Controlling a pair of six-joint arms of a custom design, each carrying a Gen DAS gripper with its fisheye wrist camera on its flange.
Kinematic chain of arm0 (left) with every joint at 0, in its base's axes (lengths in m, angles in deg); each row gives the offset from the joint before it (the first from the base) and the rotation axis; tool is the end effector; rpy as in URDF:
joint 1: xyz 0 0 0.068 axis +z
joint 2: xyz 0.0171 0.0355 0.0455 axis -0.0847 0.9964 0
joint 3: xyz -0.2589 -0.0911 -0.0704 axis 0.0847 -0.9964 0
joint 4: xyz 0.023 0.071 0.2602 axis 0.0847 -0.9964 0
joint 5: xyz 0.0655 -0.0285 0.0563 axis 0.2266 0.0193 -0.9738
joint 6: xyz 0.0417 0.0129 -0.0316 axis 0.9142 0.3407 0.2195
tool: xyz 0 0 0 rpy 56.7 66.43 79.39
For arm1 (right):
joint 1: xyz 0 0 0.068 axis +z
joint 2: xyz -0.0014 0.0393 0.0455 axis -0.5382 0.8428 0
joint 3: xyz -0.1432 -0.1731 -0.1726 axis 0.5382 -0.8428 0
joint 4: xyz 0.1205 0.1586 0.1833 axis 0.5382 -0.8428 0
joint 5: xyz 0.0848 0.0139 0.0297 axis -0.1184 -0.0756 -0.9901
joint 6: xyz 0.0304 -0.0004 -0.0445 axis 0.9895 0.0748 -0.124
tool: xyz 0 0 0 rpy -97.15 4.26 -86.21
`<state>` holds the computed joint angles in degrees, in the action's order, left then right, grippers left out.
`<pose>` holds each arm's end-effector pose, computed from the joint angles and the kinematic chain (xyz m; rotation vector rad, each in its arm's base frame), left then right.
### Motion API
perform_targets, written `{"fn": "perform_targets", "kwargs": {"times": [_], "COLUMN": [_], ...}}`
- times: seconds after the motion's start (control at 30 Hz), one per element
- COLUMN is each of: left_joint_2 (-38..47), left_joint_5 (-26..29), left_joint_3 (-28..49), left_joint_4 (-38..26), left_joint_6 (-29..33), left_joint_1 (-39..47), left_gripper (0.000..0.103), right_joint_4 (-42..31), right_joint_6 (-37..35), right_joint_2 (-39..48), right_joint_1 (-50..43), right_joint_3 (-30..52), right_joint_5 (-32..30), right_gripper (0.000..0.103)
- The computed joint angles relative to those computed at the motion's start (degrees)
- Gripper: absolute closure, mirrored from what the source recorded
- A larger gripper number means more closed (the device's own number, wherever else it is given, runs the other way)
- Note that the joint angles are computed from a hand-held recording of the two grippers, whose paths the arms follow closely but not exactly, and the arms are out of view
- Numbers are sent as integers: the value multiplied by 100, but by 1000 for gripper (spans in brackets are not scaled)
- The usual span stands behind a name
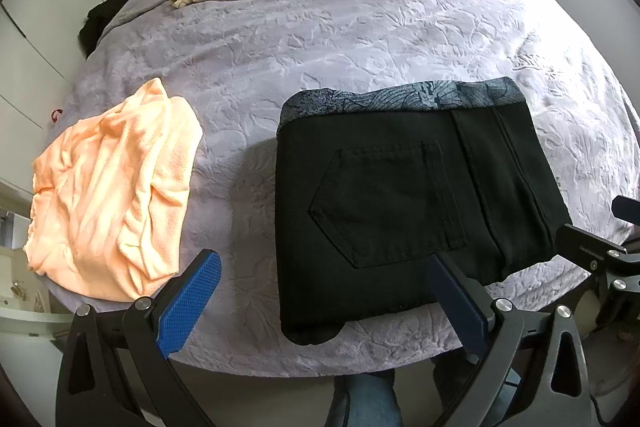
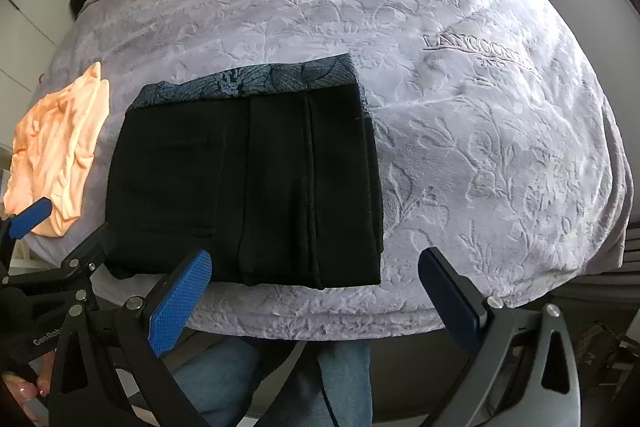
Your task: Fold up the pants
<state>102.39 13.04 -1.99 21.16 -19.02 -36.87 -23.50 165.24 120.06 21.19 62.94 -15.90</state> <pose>0.2470 -0.1529 0.1925 0.8669 2.6563 -0.0656 0.1454 0.1856 0.2188 0.7531 2.8373 -0.0825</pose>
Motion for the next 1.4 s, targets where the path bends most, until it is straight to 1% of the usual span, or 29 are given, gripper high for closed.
{"fn": "perform_targets", "kwargs": {"times": [0.67,1.4], "left_joint_2": [29,138], "left_joint_5": [-34,-35], "left_joint_3": [-23,5], "left_joint_4": [47,22], "left_joint_6": [40,108], "left_joint_1": [23,57], "left_gripper": [0,0], "right_joint_4": [-116,-12], "right_joint_6": [-103,-334], "right_joint_2": [133,229], "right_joint_1": [-41,-179], "right_joint_3": [128,112], "right_joint_5": [53,-70], "right_gripper": [0,0]}}
